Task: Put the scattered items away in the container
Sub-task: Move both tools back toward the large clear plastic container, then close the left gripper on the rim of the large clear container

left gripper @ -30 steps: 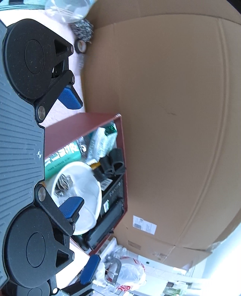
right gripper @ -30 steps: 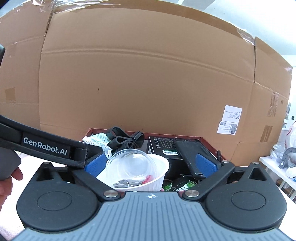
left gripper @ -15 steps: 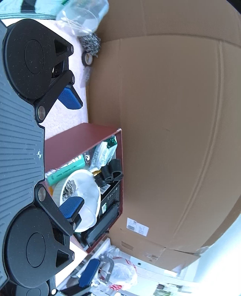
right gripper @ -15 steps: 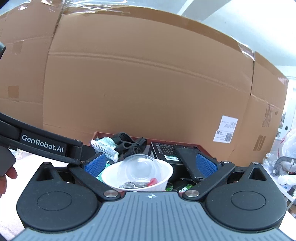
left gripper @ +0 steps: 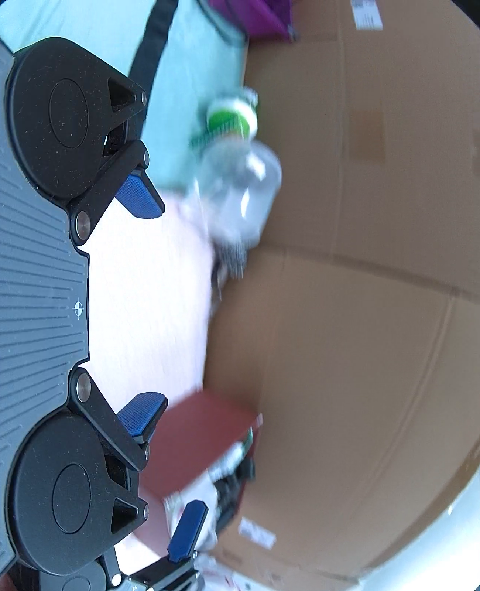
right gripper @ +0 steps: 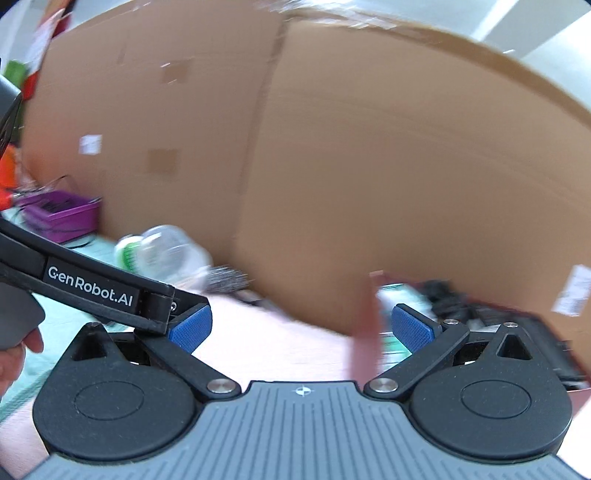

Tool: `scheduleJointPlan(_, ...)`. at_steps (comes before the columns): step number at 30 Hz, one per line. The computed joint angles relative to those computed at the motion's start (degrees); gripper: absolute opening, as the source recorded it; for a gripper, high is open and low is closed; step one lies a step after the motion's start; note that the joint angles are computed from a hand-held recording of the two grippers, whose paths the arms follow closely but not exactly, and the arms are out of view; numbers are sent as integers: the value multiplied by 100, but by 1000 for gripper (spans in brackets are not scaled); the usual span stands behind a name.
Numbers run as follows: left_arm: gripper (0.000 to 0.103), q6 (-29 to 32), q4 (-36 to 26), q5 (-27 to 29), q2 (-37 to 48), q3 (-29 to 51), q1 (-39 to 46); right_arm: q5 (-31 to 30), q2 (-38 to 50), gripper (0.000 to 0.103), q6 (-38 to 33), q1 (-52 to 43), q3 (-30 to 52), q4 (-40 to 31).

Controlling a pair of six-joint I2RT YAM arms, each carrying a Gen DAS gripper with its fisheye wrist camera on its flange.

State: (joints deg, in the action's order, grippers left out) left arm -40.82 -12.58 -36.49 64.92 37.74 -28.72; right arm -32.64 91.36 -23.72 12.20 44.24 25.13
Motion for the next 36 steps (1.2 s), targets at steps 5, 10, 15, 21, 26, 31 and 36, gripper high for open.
scheduleJointPlan(5,103,199,-111,322,-682,-476,755,248,168,103,14,579,106,-284)
scheduleJointPlan(10,103,659,10,830,-955,-672,1666,579,358,103,102,1068,278,-374)
scheduleJointPlan(15,103,1354,360,1312,-843,-698,2431,823,777,103,194,1483,645,-407)
scheduleJointPlan(21,101,2257,1105,2433,-245,-490,3551,1051,1487,103,496,1928,1361,-530)
scheduleJointPlan(26,93,2687,1490,3263,603,-101,4169,1087,2056,102,692,2125,1939,-606)
scheduleJointPlan(31,92,2856,1862,3782,1047,75,4428,1041,2462,99,529,2260,2435,-775)
scheduleJointPlan(36,85,3070,1927,4120,1217,219,4501,906,2820,88,534,2303,2934,-1049)
